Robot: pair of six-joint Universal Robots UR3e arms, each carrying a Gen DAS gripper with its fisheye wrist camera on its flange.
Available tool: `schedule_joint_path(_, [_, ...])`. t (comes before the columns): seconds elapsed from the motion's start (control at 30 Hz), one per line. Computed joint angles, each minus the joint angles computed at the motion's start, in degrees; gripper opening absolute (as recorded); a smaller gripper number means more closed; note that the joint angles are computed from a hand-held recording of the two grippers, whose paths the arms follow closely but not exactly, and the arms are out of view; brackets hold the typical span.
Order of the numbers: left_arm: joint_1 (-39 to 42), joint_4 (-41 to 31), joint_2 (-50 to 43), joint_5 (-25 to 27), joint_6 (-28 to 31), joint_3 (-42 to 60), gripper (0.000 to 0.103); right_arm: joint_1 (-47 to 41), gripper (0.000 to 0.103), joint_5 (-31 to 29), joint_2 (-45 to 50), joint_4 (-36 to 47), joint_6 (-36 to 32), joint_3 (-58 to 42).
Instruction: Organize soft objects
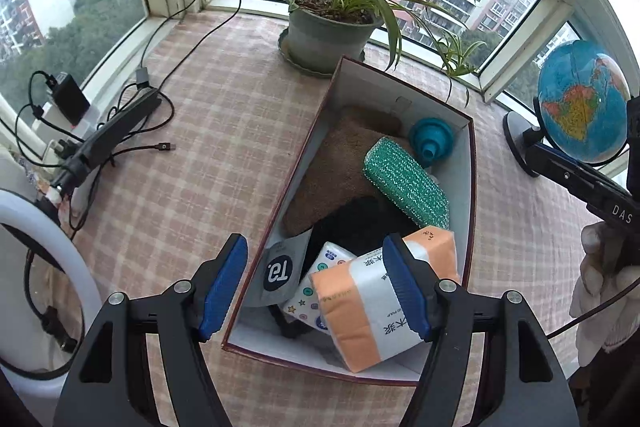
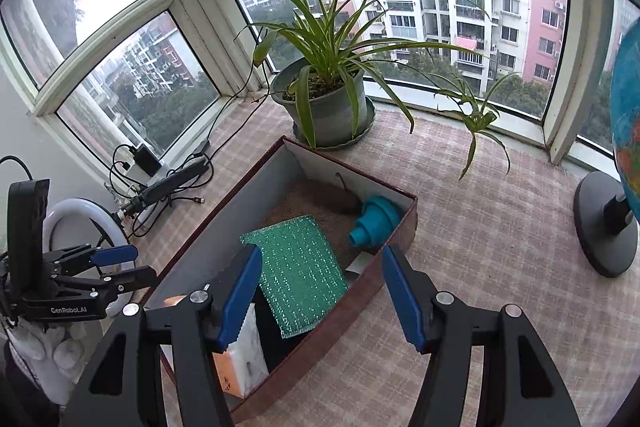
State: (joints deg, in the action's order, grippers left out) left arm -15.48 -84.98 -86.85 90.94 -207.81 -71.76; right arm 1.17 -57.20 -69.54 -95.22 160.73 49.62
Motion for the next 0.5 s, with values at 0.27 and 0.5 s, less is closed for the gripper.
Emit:
schedule_joint_path(0.27, [-4.84, 0.14, 3.56, 4.94, -4.63, -2.17, 0.070, -3.93, 0.065, 0.64, -12.52, -3.18, -4.04, 14.95])
schedule_joint_path(0.5, [-11.71, -1.01, 3.90, 10.76, -10.46, -1.24, 0.070, -6.96, 0.068, 0.79, -22.00, -3.94, -7.12, 24.44])
